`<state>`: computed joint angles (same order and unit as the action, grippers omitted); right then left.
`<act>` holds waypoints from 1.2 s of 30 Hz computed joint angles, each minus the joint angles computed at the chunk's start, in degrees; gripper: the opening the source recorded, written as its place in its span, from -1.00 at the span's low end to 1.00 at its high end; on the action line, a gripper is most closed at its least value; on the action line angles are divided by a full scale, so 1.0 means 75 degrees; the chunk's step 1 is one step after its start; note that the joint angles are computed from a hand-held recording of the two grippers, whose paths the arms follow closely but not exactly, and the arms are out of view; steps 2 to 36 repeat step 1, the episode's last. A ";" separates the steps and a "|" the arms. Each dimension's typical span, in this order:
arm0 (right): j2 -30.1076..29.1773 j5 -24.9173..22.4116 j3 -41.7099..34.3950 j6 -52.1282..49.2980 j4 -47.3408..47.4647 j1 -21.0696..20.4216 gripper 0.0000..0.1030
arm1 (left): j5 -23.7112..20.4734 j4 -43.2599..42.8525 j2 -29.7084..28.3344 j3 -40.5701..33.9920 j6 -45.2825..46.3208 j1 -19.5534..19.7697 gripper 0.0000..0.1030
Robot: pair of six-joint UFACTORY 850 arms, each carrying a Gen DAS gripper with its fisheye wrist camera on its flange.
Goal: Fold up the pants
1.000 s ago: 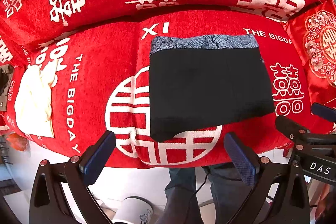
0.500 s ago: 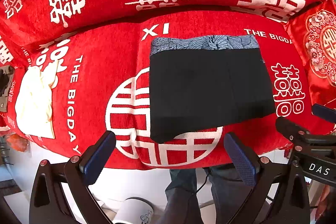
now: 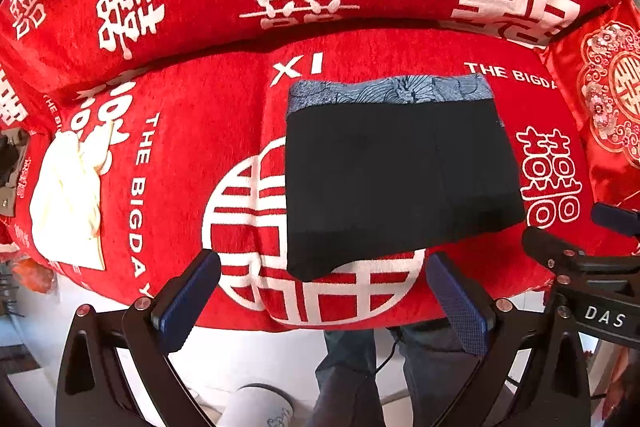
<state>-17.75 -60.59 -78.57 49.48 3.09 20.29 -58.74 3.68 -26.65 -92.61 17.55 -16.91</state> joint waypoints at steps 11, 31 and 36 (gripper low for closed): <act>-0.0002 -0.0001 0.0002 -0.0002 0.0012 -0.0008 0.88 | -0.0043 -0.0037 -0.0022 -0.0029 0.0013 0.0006 1.00; -0.0002 -0.0001 0.0002 -0.0002 0.0012 -0.0008 0.88 | -0.0043 -0.0037 -0.0022 -0.0029 0.0013 0.0006 1.00; -0.0002 -0.0001 0.0002 -0.0002 0.0012 -0.0008 0.88 | -0.0043 -0.0037 -0.0022 -0.0029 0.0013 0.0006 1.00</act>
